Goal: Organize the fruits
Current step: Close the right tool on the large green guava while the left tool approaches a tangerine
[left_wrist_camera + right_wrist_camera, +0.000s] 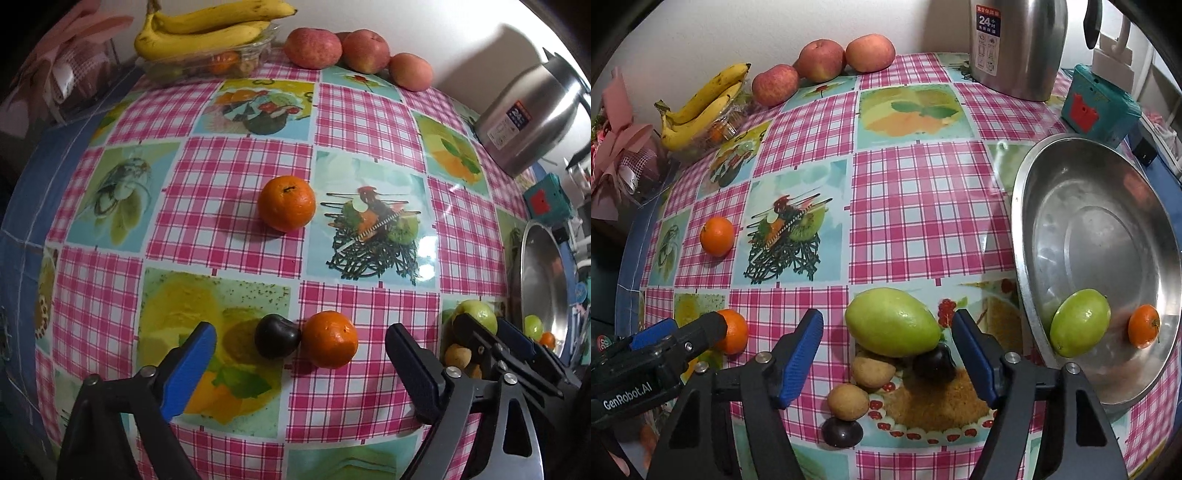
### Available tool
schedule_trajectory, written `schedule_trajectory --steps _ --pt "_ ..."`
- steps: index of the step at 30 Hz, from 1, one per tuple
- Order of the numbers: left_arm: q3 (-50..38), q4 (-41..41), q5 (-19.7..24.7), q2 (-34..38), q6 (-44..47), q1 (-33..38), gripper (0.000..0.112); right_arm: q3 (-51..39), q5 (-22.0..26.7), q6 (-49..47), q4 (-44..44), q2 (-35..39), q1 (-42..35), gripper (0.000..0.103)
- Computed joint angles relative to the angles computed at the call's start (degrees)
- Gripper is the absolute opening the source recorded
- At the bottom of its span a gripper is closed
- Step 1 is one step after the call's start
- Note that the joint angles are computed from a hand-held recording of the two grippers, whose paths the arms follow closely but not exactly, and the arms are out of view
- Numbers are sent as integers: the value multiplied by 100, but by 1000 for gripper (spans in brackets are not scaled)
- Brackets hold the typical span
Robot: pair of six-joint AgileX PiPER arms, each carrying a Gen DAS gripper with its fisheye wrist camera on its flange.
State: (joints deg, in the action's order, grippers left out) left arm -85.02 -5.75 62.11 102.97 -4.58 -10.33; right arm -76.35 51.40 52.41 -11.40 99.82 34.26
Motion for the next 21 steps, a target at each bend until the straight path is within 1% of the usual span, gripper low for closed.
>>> schedule_trajectory --steps 2,5,7,9,13,15,19,20,21 --pt "-2 154 -38 -11 -10 -115 92 -12 7 -13 10 27 -11 61" --pt "-26 313 -72 2 1 -267 92 17 4 -18 58 43 -50 55" --pt "-20 438 -107 -5 47 -390 91 87 -86 -35 131 -7 -94 55" --pt "-44 645 -121 27 27 -566 86 112 -118 -64 187 -25 -121 55" --pt "-1 900 -186 49 111 -745 85 135 -107 -75 222 -58 -122 55" --pt "59 919 -227 28 203 -759 76 147 -93 -90 235 -79 -130 55" --pt "174 1020 -239 8 265 -810 72 187 -81 -97 247 -131 -145 55" --pt "179 1047 -244 25 261 -828 68 204 -89 -108 264 -152 -156 55" --pt "186 1066 -250 36 259 -844 62 205 -81 -92 261 -161 -151 55"
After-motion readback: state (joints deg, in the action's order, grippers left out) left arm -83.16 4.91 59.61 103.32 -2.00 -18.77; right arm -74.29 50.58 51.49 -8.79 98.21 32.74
